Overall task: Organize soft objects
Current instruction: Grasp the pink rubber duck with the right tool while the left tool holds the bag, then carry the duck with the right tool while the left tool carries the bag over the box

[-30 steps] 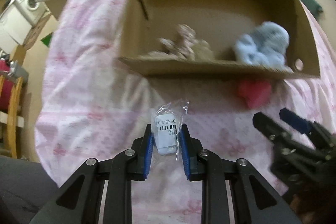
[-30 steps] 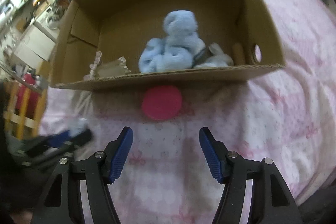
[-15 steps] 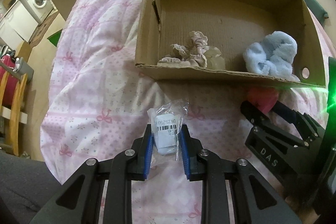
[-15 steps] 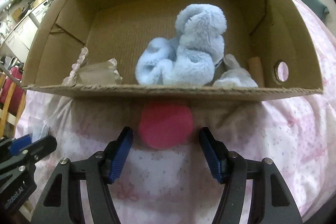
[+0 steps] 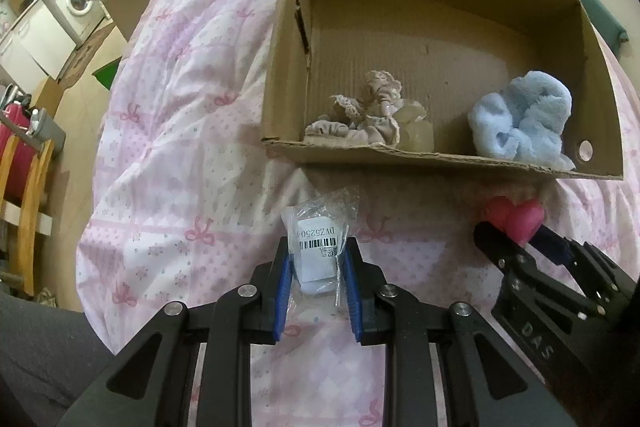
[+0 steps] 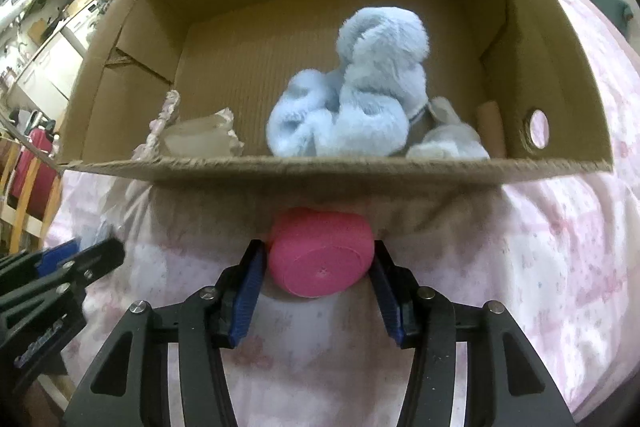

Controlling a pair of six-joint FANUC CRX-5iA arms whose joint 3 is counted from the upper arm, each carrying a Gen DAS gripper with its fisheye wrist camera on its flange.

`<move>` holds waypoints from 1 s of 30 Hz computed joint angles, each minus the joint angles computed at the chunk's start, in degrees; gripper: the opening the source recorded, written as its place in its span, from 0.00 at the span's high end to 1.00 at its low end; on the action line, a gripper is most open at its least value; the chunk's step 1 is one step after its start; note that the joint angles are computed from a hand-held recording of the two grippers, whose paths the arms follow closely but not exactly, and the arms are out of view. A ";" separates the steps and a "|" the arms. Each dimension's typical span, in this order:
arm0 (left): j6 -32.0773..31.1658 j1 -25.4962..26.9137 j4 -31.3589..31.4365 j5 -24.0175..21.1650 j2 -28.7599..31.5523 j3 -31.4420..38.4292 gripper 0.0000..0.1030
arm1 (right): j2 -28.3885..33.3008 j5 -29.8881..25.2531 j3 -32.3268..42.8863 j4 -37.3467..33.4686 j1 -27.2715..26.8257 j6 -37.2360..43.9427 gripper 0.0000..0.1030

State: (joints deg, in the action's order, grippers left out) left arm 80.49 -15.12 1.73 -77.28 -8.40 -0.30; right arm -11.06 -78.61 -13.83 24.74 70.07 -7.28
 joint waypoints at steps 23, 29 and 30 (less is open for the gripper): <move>-5.37 3.66 7.90 -0.07 -4.82 -0.05 0.79 | -5.71 -10.97 2.60 6.34 12.55 -12.49 0.47; -5.54 4.72 11.43 -1.18 -4.30 2.67 0.79 | -7.03 -13.55 4.22 9.04 13.61 -11.11 0.47; -5.54 4.38 11.30 -1.01 -4.09 3.44 0.79 | -7.20 -13.67 4.51 9.39 13.45 -10.58 0.47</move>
